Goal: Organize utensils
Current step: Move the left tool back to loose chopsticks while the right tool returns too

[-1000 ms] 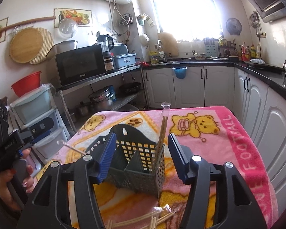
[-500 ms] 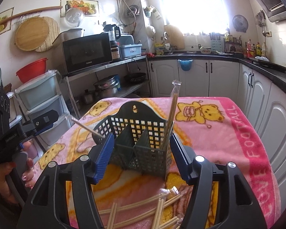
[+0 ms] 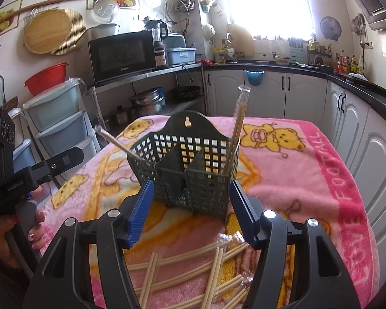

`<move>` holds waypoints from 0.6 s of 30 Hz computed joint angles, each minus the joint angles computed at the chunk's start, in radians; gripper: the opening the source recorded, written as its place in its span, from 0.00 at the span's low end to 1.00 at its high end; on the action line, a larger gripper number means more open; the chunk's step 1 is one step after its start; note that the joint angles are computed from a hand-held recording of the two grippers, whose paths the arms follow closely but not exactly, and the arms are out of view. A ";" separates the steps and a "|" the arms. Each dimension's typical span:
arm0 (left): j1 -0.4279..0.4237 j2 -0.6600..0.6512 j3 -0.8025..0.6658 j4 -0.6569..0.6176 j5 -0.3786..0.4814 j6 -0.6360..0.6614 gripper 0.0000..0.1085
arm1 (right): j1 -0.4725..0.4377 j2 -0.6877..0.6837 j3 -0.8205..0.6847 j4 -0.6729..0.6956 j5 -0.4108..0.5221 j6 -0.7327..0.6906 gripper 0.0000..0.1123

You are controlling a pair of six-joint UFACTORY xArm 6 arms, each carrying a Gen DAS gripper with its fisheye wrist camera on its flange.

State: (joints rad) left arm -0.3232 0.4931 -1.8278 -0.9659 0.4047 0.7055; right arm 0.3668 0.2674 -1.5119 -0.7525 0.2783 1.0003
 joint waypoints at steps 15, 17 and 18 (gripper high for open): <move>0.002 -0.021 0.072 0.002 0.122 0.007 0.83 | 0.001 -0.042 0.113 0.099 0.000 -0.064 0.52; 0.004 -0.017 0.069 0.003 0.147 0.004 0.75 | -0.001 -0.049 0.127 0.110 0.000 -0.071 0.52; 0.005 -0.012 0.065 0.009 0.165 -0.004 0.73 | -0.002 -0.052 0.135 0.112 0.000 -0.073 0.52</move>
State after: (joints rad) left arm -0.3185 0.4812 -1.7626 -0.9570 0.5694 0.7011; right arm 0.3649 0.2149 -1.3769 -0.6402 0.2782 0.9276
